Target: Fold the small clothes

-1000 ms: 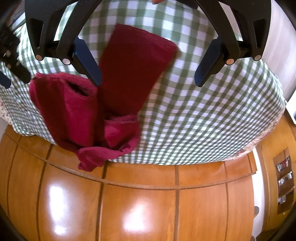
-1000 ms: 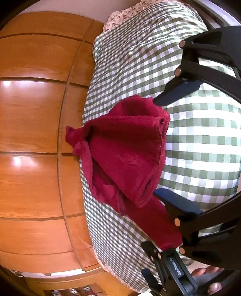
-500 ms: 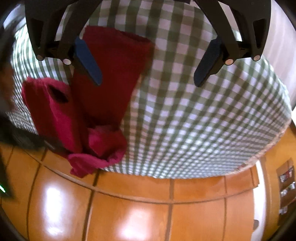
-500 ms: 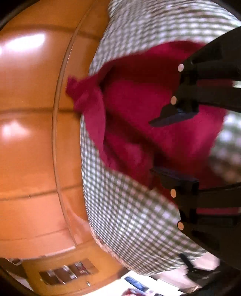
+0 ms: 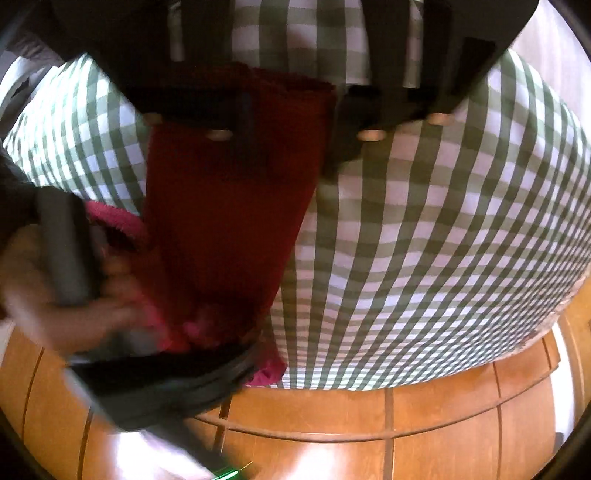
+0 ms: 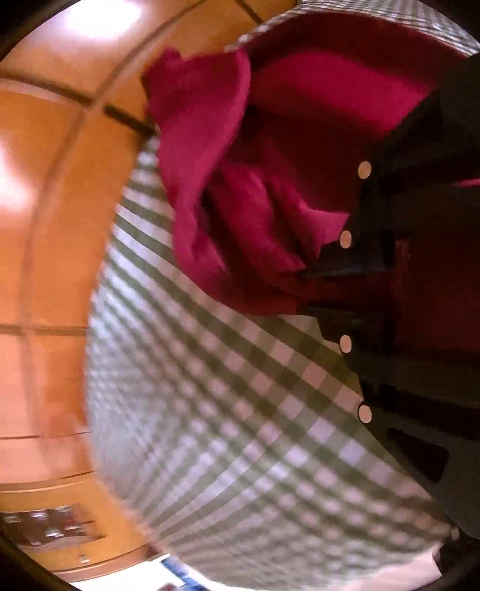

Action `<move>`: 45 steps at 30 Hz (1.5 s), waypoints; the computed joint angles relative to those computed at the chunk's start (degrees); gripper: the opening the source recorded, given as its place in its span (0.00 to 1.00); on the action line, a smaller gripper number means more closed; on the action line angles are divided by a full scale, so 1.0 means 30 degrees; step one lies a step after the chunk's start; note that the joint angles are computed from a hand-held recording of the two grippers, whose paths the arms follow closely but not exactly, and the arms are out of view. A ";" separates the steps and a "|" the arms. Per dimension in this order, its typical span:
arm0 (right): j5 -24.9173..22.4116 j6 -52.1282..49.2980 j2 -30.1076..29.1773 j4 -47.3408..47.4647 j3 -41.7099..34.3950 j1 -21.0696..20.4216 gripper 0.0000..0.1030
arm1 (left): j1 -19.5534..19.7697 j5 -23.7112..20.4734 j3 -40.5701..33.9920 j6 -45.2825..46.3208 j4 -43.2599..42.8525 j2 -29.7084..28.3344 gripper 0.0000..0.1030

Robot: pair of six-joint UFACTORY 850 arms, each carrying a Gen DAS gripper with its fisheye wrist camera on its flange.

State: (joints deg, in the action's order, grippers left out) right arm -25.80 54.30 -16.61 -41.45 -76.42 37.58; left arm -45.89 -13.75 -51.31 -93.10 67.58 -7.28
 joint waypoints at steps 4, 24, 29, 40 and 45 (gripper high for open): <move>0.0384 0.6050 0.4317 -0.5750 0.3255 -0.1407 0.11 | 0.0633 0.0639 -0.0340 0.0410 -0.0212 0.0208 0.05; -0.2037 0.7127 0.9376 -0.2890 0.8332 -1.2740 0.50 | 0.4843 -0.3370 -0.7202 0.0017 0.0504 -0.2924 0.04; 0.2395 -0.2186 1.1774 0.7031 1.1210 -1.0526 0.49 | 0.5159 -0.4475 -0.7406 -0.0838 0.0426 -0.3176 0.35; 0.4973 -1.3282 0.8575 2.1770 1.1189 -0.5080 0.41 | 0.4249 -0.3315 -0.3212 -0.5337 0.3168 -0.0710 0.74; 0.3969 -0.7984 0.8236 1.5416 1.0165 -0.4175 0.07 | 0.3628 -0.1282 -0.1436 -0.6593 0.4602 0.0620 0.74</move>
